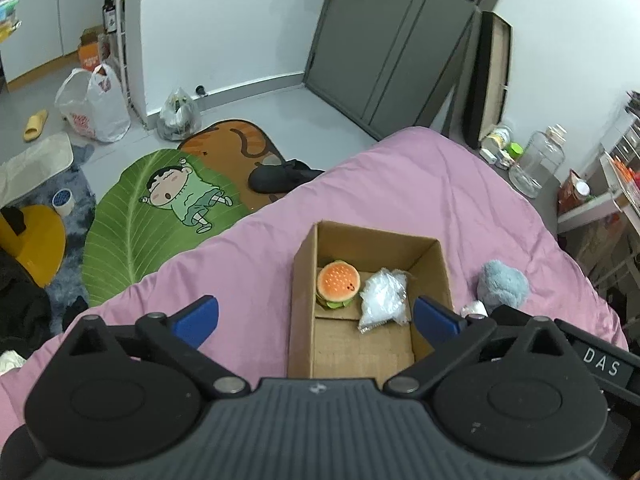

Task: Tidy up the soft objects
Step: 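Raise both tools out of the box and back toward the remaining items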

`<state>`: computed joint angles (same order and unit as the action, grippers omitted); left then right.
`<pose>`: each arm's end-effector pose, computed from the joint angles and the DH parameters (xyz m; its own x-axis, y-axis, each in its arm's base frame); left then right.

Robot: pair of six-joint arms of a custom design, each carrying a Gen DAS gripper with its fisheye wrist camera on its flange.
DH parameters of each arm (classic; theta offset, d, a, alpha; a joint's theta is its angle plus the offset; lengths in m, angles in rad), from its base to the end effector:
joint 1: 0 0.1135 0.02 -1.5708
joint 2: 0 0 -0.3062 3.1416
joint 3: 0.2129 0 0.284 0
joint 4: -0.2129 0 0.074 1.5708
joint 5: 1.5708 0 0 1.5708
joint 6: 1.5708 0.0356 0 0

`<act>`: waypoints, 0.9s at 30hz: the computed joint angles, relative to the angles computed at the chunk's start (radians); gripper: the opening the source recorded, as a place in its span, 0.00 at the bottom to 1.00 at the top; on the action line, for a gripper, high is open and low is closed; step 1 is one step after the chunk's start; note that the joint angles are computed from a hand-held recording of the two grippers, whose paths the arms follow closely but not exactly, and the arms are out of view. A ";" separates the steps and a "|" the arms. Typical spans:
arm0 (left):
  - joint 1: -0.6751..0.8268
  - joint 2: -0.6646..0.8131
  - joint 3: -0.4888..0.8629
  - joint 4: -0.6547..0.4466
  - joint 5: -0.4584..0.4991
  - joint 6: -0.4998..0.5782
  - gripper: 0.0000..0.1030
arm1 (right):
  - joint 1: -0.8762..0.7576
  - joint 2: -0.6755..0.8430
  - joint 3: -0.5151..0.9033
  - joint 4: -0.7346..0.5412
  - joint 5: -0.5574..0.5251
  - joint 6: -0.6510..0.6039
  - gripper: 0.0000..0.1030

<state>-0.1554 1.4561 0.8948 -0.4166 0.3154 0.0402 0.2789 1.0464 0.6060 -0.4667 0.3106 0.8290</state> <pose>0.3067 -0.0592 0.2313 -0.8059 0.1649 -0.5687 0.3511 0.9065 -0.2346 0.2047 0.0473 0.2295 -0.5714 0.5666 -0.5937 0.5035 0.8133 0.2915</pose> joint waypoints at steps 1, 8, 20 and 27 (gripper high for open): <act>0.000 -0.016 -0.008 -0.005 0.004 0.007 1.00 | 0.007 -0.018 -0.001 -0.018 0.008 0.001 0.99; 0.002 -0.119 -0.063 -0.030 0.006 0.038 1.00 | 0.049 -0.169 -0.019 -0.139 0.054 0.030 1.00; 0.007 -0.260 -0.095 -0.119 0.018 0.082 1.00 | 0.174 -0.341 -0.004 -0.352 0.155 0.113 1.00; 0.003 -0.331 -0.106 -0.170 0.031 0.099 1.00 | 0.253 -0.435 0.011 -0.471 0.200 0.194 1.00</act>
